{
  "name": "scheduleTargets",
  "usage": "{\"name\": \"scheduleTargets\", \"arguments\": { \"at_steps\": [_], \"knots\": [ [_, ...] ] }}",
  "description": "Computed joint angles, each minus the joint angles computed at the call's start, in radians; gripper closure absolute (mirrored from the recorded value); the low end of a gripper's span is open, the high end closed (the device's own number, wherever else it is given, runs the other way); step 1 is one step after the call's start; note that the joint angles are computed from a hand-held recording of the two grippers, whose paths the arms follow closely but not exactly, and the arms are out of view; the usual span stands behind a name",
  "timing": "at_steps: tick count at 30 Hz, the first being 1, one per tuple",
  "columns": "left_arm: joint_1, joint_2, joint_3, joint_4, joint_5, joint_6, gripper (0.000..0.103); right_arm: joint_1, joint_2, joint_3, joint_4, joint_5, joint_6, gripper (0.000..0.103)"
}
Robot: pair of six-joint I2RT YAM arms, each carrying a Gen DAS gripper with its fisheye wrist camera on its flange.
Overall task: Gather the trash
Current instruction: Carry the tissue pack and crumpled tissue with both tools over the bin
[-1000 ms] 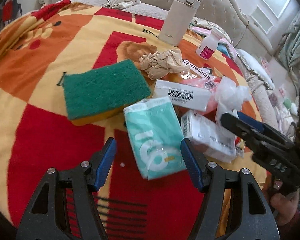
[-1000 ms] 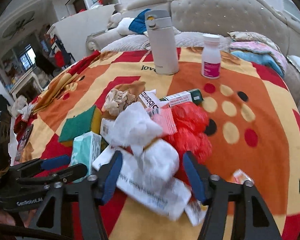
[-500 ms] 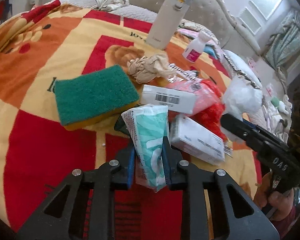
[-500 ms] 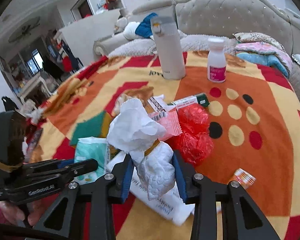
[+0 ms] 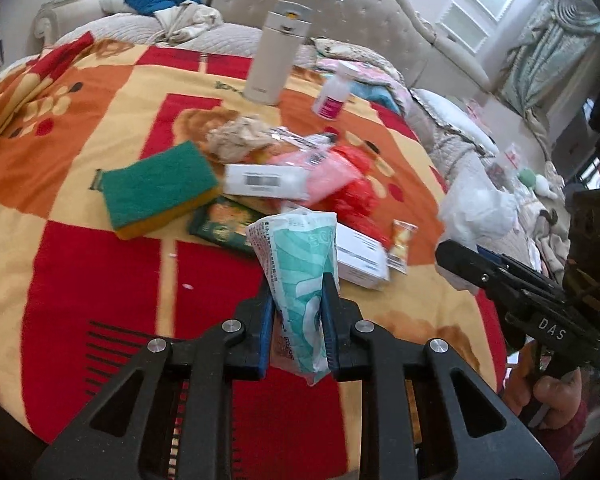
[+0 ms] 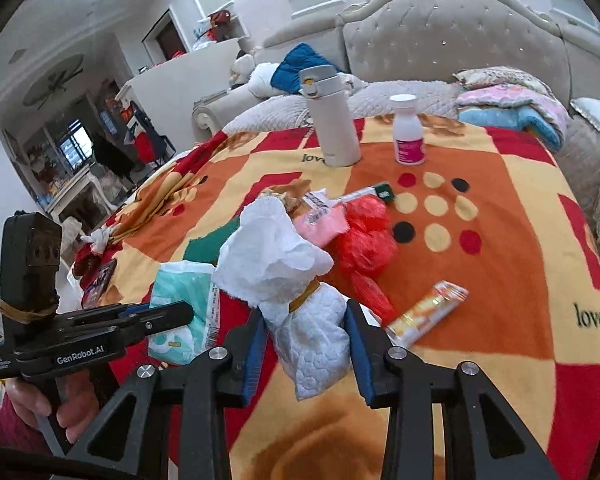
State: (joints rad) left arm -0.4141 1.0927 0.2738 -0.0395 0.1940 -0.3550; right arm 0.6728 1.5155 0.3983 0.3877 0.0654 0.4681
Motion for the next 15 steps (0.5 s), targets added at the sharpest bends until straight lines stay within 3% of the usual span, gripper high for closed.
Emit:
{"name": "scheduleTargets", "arguments": {
  "at_steps": [8,15],
  "knots": [
    [-0.247,0.095,0.058,0.053,-0.113,-0.127,0.084,-0.08,-0.21,-0.151,-0.068,0.017,0.012,0.066],
    [-0.423,0.222,0.14,0.088,-0.194,-0.189,0.084,-0.241,-0.435,-0.263,-0.19,-0.042,-0.039,0.066]
  ]
}}
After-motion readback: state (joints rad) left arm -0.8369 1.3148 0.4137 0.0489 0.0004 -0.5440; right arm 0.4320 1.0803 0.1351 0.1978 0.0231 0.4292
